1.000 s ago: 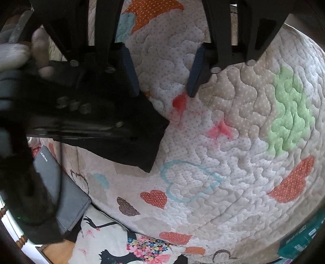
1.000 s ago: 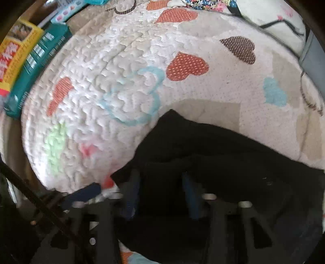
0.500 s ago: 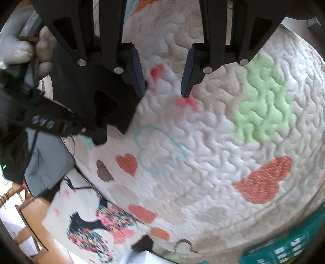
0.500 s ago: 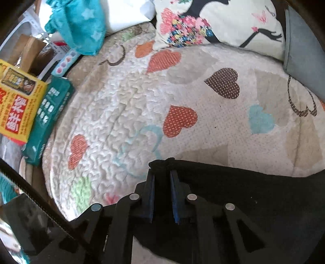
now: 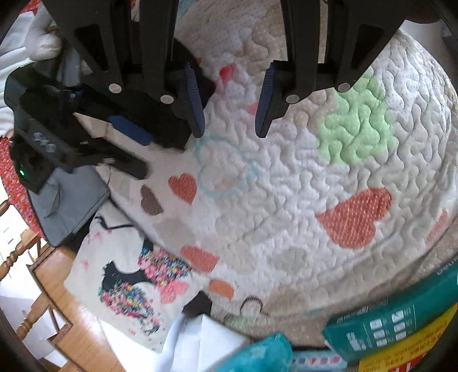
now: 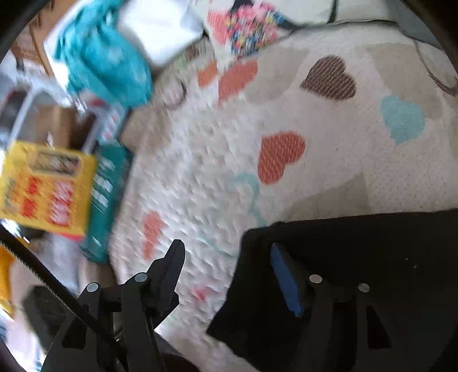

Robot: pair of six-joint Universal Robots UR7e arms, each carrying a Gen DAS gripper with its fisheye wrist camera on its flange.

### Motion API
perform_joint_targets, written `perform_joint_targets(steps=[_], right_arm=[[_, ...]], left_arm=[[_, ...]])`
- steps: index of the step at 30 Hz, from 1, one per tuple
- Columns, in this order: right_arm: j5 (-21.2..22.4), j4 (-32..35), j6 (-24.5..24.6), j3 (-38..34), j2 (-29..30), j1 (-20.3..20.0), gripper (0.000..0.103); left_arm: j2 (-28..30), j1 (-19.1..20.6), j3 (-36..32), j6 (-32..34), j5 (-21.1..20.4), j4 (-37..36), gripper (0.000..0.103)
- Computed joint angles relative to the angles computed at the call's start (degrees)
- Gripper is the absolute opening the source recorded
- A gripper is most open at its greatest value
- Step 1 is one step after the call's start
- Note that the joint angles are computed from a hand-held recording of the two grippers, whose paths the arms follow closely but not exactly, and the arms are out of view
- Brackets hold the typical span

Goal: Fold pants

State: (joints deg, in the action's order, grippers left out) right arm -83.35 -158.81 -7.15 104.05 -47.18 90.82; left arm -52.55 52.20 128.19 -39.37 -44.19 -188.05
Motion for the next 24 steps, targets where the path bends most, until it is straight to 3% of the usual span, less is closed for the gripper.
perform_joint_targets(steps=[2, 5, 9, 12, 14, 17, 20, 22, 24], right_arm=[[2.3, -2.4, 0.3, 2.0, -3.0, -1.3, 0.068], [0.5, -3.5, -0.4, 4.4, -7.7, -3.0, 0.068], [-9.2, -5.3, -3.0, 6.9, -14.3, -6.1, 0.068], [-13.1, -5.5, -2.4, 7.6, -17.3, -9.0, 0.068], [-13.4, -5.0, -2.1, 7.1, -17.9, -10.9, 0.068], [-11.8, -3.8, -1.2, 5.8, -17.1, -13.2, 0.068], [-12.4, -2.7, -0.9, 2.7, -13.9, -13.9, 0.068], [-11.7, -4.2, -0.6, 0.8, -11.6, -13.8, 0.076], [-12.1, -6.6, -1.3, -1.1, -9.9, -13.5, 0.075]], left_arm=[[1.0, -0.6, -0.3, 2.5, -1.1, -2.1, 0.037], [3.6, -1.5, -1.9, 7.7, -3.7, -4.0, 0.037], [8.3, -3.1, -5.5, 14.3, -6.9, -3.2, 0.046], [11.1, -3.1, -9.1, 12.8, -7.8, 4.7, 0.046], [12.5, -2.3, -11.8, 9.2, -8.1, 12.6, 0.046], [13.4, -1.1, -13.4, 6.6, -10.6, 18.1, 0.046], [13.7, -1.5, -13.3, 7.4, -9.9, 17.9, 0.046], [13.6, -1.4, -12.9, 7.6, -10.2, 17.1, 0.046], [13.6, -1.5, -12.6, 7.9, -10.1, 16.6, 0.046]])
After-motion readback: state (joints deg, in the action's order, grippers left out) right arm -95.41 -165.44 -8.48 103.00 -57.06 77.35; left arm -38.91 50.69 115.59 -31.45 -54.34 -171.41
